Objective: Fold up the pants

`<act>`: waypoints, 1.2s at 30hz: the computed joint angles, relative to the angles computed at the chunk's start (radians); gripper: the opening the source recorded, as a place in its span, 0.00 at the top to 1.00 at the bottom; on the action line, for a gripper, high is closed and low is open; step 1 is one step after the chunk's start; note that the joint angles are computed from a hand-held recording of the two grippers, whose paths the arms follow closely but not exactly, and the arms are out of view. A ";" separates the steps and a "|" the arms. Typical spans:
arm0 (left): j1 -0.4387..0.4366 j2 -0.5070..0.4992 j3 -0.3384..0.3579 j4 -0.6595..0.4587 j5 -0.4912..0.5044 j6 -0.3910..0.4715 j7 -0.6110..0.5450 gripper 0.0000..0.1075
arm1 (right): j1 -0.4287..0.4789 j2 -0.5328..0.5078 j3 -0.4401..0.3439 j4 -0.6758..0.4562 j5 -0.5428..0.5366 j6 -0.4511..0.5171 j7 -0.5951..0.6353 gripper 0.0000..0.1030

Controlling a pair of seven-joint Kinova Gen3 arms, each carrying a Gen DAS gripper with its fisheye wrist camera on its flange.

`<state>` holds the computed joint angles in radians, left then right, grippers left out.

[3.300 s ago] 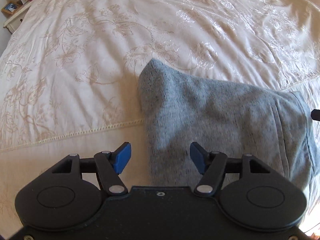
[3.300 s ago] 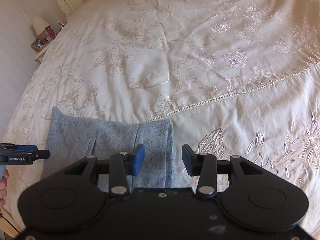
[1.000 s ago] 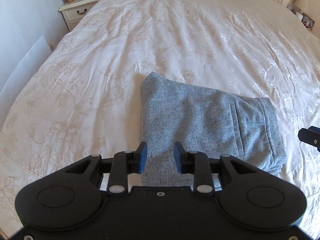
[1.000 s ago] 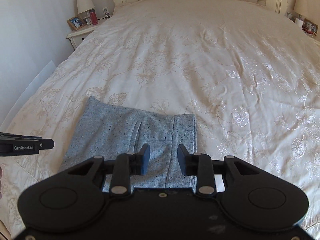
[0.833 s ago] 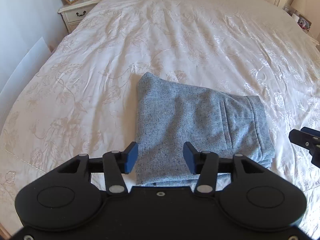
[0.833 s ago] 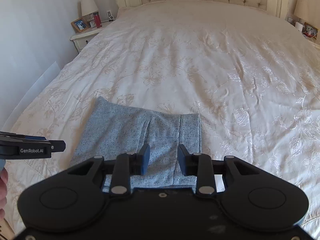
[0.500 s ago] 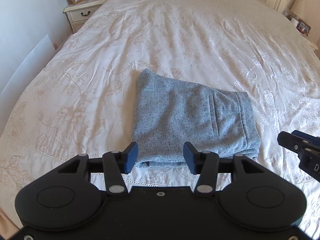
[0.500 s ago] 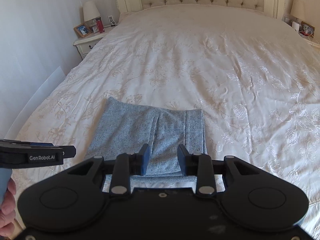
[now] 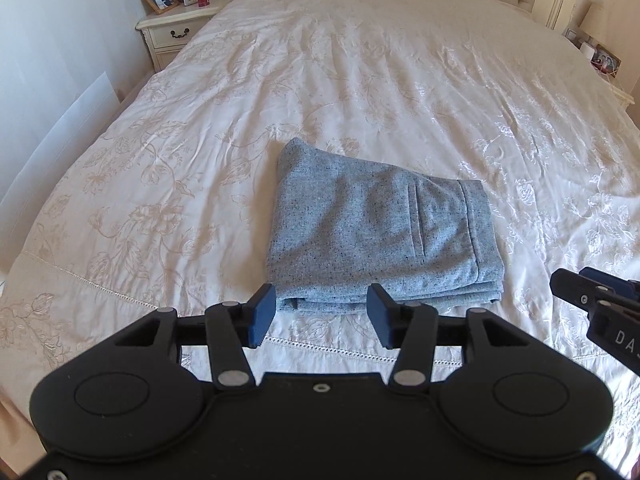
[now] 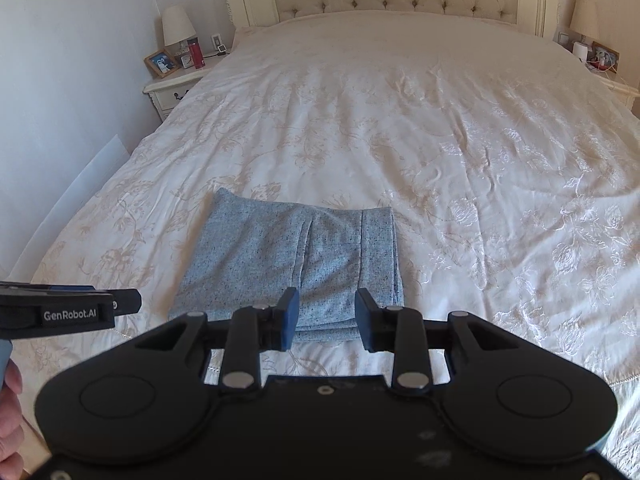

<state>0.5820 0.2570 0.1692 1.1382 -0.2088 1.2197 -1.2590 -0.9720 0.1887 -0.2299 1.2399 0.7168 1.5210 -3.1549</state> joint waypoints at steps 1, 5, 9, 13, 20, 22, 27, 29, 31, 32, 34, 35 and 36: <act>0.003 -0.006 0.000 0.003 -0.003 0.000 0.001 0.47 | -0.006 0.000 -0.002 -0.004 0.005 0.007 -0.002 0.67; 0.016 -0.030 0.006 0.017 -0.026 -0.002 0.006 0.47 | -0.034 0.001 -0.009 -0.025 0.026 0.043 -0.016 0.67; 0.025 -0.053 0.015 0.034 -0.046 -0.007 0.018 0.47 | -0.057 0.004 -0.013 -0.046 0.038 0.073 -0.018 0.67; 0.026 -0.068 0.023 0.049 -0.053 -0.006 0.028 0.47 | -0.077 0.008 -0.013 -0.062 0.053 0.097 -0.022 0.67; 0.018 -0.082 0.033 0.063 -0.051 -0.005 0.030 0.47 | -0.091 0.003 -0.015 -0.059 0.048 0.106 -0.045 0.67; 0.016 -0.085 0.035 0.066 -0.049 -0.004 0.031 0.47 | -0.092 0.000 -0.017 -0.054 0.048 0.105 -0.051 0.67; 0.015 -0.083 0.038 0.066 -0.044 0.008 0.040 0.47 | -0.091 -0.004 -0.024 -0.048 0.042 0.099 -0.068 0.67; 0.017 -0.085 0.039 0.070 -0.046 0.008 0.043 0.47 | -0.094 -0.002 -0.026 -0.050 0.043 0.104 -0.070 0.67; 0.017 -0.088 0.040 0.075 -0.047 0.007 0.042 0.47 | -0.096 -0.003 -0.027 -0.049 0.043 0.103 -0.070 0.67; 0.017 -0.089 0.041 0.076 -0.047 0.007 0.042 0.47 | -0.096 -0.003 -0.028 -0.049 0.042 0.103 -0.068 0.67; 0.019 -0.091 0.042 0.079 -0.054 0.007 0.043 0.47 | -0.096 -0.002 -0.029 -0.052 0.040 0.103 -0.061 0.67; 0.023 -0.092 0.042 0.081 -0.062 0.007 0.047 0.47 | -0.097 -0.001 -0.029 -0.053 0.040 0.104 -0.057 0.67; 0.024 -0.093 0.043 0.082 -0.066 0.006 0.049 0.47 | -0.098 0.000 -0.029 -0.054 0.041 0.104 -0.055 0.67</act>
<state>0.6064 0.1644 0.2122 1.2202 -0.2746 1.2256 -1.2104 -1.0703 0.1883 -0.2589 1.1855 0.7576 1.6252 -3.2094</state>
